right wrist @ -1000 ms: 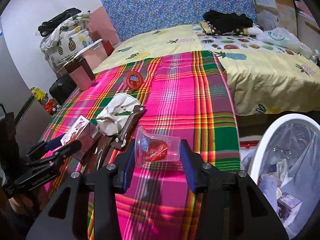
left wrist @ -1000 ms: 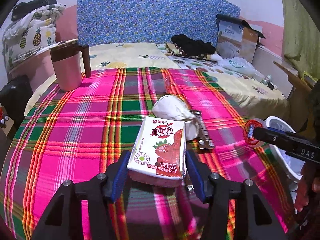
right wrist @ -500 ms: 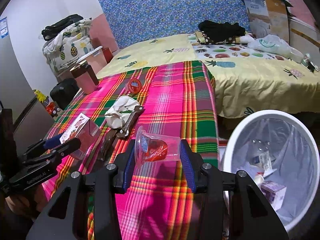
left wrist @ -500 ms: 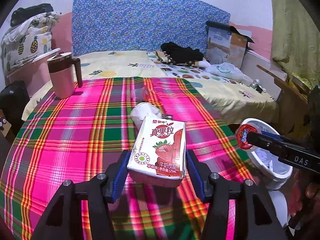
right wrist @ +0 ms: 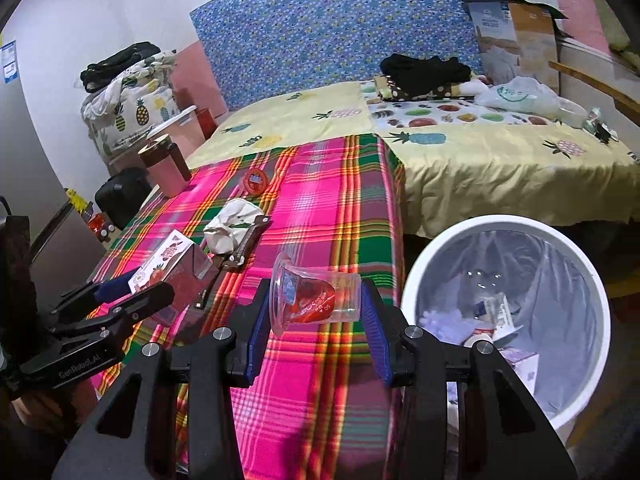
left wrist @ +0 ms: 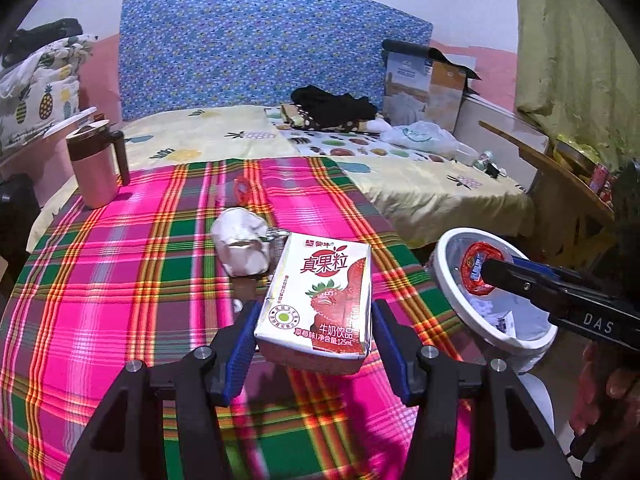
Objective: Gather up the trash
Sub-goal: 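Carry milk carton and plastic cup over the bin and release both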
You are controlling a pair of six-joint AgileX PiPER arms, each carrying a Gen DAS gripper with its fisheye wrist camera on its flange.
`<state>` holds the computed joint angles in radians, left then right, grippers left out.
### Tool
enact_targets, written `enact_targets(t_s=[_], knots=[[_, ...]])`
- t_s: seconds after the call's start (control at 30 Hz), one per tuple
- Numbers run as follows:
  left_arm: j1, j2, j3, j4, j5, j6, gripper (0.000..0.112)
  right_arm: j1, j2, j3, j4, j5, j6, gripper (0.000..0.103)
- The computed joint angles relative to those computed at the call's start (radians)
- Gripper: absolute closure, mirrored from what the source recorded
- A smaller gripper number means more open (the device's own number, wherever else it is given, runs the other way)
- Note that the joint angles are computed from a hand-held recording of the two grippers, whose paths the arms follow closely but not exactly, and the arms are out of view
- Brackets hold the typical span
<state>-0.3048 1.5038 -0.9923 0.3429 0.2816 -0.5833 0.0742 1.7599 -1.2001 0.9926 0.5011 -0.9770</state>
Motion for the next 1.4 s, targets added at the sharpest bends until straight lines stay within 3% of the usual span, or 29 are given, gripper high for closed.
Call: enact_targets(t_s=[0.73,1.4], knots=[[-0.182,0.194,-0.204,-0.064,0.028,0.065,0.056,-0.165,-0.021,0.075,0.046,-0.019,-0.047,0.059],[-0.272,0.424,-0.477,-0.296,0.089,0.331,0.056,-0.293,0.021,0.068,-0.040,-0.014,0.043,0.059]])
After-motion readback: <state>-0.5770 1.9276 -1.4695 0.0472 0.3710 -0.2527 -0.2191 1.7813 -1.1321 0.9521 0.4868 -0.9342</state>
